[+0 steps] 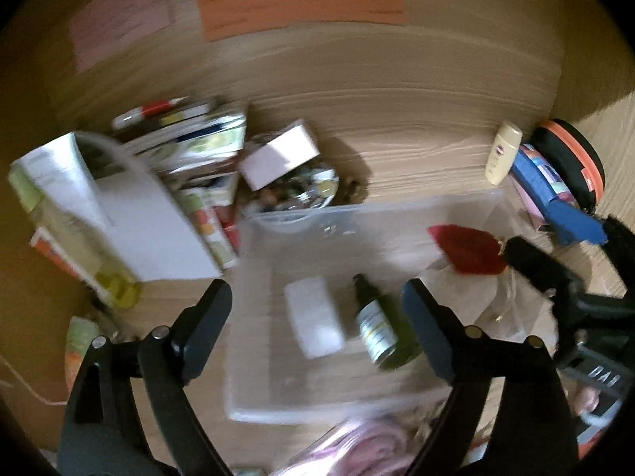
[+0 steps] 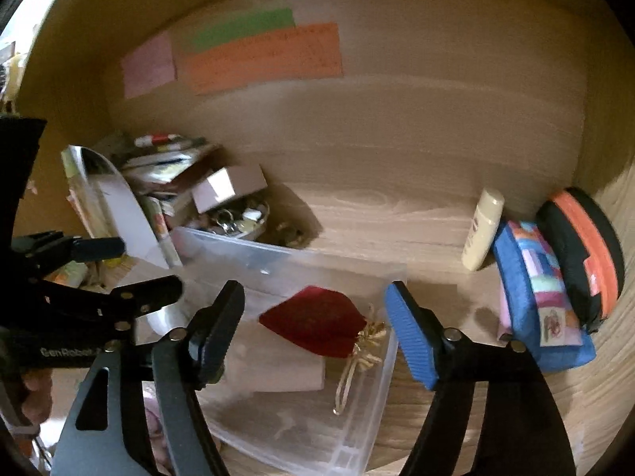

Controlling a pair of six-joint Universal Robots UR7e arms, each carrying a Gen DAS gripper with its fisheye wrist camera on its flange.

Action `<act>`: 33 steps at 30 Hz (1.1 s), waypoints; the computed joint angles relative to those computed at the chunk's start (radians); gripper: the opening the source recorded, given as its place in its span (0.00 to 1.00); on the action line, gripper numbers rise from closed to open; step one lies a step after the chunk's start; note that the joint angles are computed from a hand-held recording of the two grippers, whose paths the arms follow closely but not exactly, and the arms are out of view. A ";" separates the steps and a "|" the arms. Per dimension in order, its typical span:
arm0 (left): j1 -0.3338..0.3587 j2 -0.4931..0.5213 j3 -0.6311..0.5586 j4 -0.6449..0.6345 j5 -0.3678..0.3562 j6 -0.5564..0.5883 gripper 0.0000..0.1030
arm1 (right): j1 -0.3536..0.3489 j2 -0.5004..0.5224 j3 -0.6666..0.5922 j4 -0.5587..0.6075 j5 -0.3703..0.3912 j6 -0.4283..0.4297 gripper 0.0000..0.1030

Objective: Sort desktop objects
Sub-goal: 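Open the right tool to release the red pouch into the bin, then move both tools back toward the remaining items beside the bin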

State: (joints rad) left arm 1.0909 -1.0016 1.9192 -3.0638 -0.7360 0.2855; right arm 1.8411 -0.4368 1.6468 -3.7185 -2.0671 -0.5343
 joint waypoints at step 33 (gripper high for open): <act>0.153 -0.317 0.310 -0.011 -0.065 0.033 0.96 | 0.102 -0.047 0.163 0.223 -0.038 0.230 0.81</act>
